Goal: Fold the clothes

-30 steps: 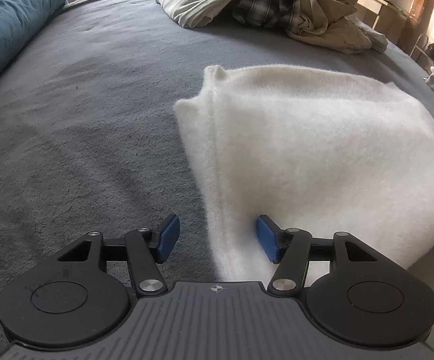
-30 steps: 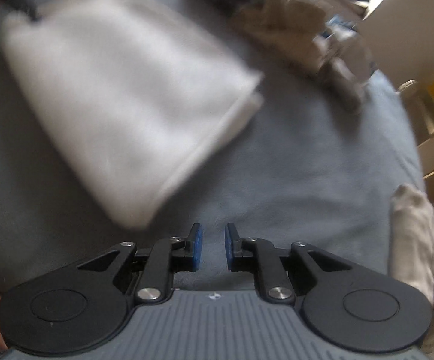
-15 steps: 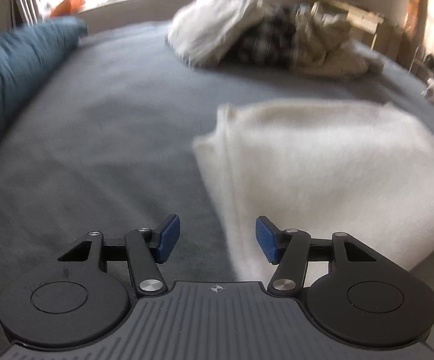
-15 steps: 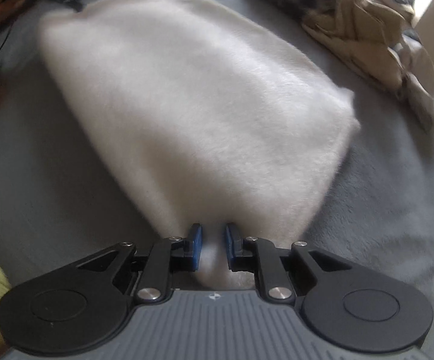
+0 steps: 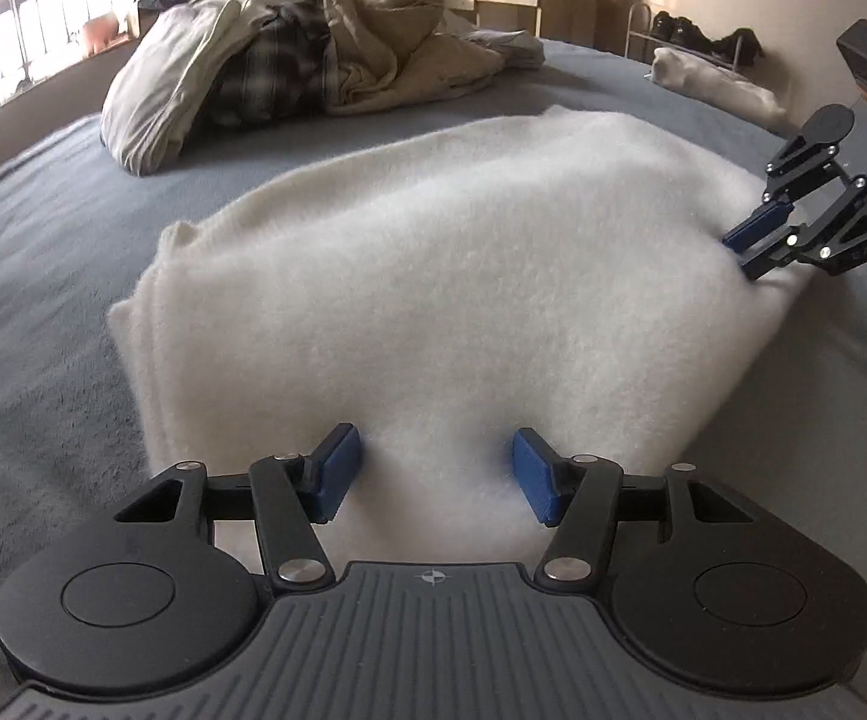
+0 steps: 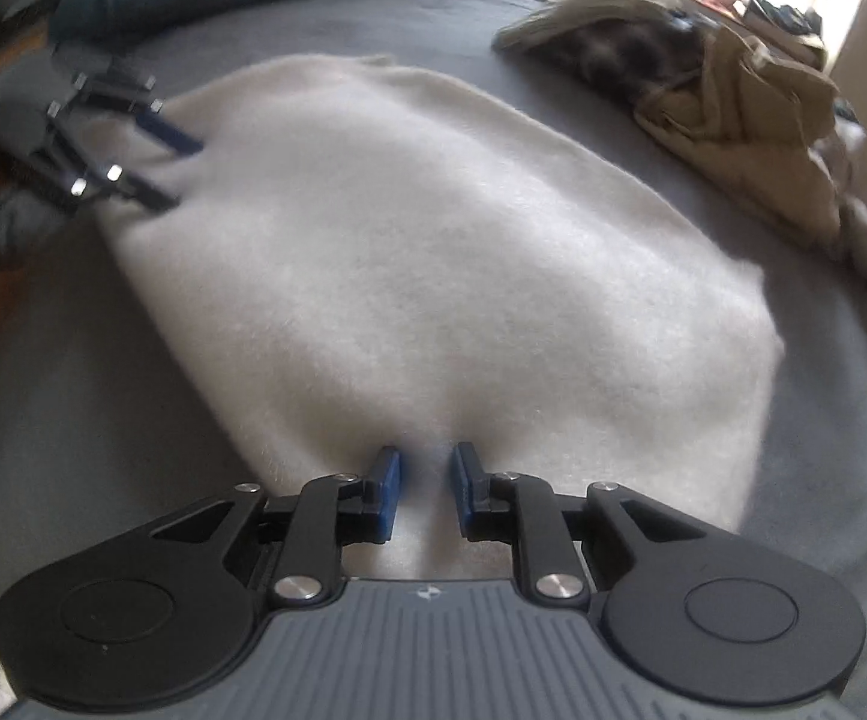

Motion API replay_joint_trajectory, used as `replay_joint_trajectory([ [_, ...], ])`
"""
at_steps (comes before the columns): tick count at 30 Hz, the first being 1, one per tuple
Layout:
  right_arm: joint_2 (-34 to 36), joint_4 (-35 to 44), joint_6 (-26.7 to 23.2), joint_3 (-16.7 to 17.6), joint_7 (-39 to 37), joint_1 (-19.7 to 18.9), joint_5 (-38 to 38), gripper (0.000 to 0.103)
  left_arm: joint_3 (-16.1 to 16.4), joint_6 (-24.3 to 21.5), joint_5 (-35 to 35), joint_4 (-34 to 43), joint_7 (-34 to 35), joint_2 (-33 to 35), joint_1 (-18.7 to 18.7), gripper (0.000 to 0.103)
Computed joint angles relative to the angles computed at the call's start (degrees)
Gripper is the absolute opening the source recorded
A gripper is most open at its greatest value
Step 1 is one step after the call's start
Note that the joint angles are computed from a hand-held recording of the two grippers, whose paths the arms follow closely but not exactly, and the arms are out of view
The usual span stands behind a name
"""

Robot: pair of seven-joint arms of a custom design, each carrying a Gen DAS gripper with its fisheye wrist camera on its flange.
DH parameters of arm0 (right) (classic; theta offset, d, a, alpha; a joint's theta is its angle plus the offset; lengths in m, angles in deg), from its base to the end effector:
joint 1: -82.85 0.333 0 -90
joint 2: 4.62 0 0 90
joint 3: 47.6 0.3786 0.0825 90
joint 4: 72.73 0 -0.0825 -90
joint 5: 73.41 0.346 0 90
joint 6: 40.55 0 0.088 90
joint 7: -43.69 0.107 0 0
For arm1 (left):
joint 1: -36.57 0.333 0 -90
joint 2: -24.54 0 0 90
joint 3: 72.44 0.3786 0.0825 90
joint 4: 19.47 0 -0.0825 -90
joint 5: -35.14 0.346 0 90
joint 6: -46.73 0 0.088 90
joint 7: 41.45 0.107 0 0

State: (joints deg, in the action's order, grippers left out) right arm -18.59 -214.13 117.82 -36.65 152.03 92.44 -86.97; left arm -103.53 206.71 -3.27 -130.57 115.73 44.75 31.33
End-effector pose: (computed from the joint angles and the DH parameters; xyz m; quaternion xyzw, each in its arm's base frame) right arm 0.4103 0.1712 0.5255 -0.7566 0.5925 -0.1968 0.1944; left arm 0.5545 -0.3218 0.4574 -0.1951 0.9135 -0.3499 0.0707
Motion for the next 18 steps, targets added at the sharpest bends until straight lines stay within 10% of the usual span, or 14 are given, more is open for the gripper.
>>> replay_joint_trajectory([
  [6, -0.22, 1.53, 5.14, -1.53, -6.61, 4.51, 6.22, 0.019, 3.85, -4.27, 4.96, 2.79, -10.15, -0.15, -2.08, 0.057],
  [11, 4.46, 1.57, 4.55, 2.82, -3.02, 0.96, -5.80, 0.021, 5.03, -2.98, 6.39, 1.35, -13.98, -2.04, -2.30, 0.057],
  [14, 3.99, 5.66, -1.12, -0.14, -5.99, 4.79, 1.14, 0.021, 5.46, -1.24, 6.74, 0.16, -15.45, -3.45, -1.73, 0.057],
  [18, 5.13, 6.38, 6.39, -0.98, -9.92, 7.01, 4.38, 0.021, 6.38, 1.16, 6.77, -0.10, -18.44, -3.37, -1.60, 0.057],
])
